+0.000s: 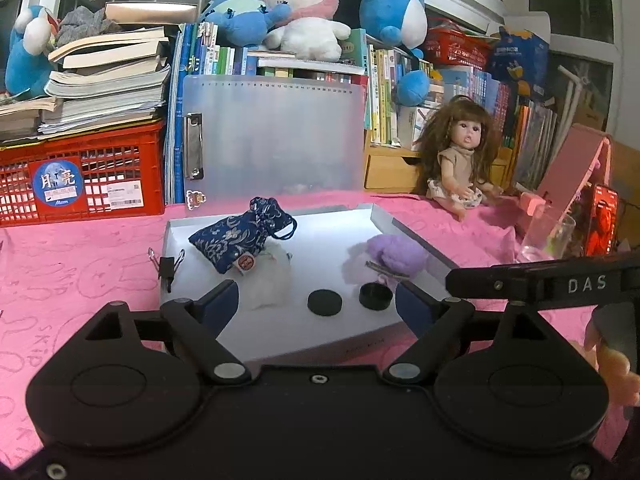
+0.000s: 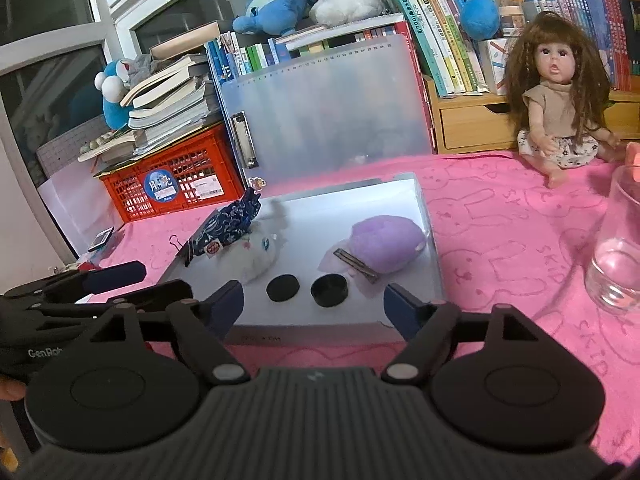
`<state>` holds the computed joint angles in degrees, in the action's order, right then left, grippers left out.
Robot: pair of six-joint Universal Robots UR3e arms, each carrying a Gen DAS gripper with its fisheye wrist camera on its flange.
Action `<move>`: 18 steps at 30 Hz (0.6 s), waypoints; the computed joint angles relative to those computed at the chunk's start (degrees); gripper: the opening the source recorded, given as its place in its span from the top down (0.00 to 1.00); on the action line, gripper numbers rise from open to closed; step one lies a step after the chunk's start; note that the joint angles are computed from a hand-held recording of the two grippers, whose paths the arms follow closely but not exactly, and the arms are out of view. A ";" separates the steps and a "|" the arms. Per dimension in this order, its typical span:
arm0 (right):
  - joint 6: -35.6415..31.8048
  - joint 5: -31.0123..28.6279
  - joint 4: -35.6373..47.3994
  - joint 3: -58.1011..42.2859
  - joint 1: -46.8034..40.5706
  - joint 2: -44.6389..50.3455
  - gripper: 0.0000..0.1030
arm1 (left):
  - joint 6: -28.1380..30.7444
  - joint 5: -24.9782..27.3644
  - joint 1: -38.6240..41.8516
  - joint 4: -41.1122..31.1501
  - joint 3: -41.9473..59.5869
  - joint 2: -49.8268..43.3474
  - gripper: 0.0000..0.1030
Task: Organize objects
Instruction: 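Open left gripper to drop cap in box while right gripper releases its cap, then move left gripper to third black cap while right gripper approaches black ball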
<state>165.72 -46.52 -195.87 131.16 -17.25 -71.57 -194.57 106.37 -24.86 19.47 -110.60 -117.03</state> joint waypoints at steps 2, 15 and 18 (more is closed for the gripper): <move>-0.63 0.52 -0.16 1.18 -0.84 -0.56 0.15 | 0.05 0.17 -0.16 0.44 -1.23 0.54 0.17; -6.71 0.11 -4.35 9.79 -4.51 -2.70 0.12 | -0.54 2.35 -1.47 5.13 -10.62 3.72 0.15; -8.21 0.43 -6.30 12.70 -6.00 -3.18 0.12 | -1.11 3.62 -2.13 6.68 -13.23 4.38 0.15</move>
<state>157.50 -46.09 -202.17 143.86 -23.25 -74.75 -195.68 109.99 -26.99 26.15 -123.83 -112.64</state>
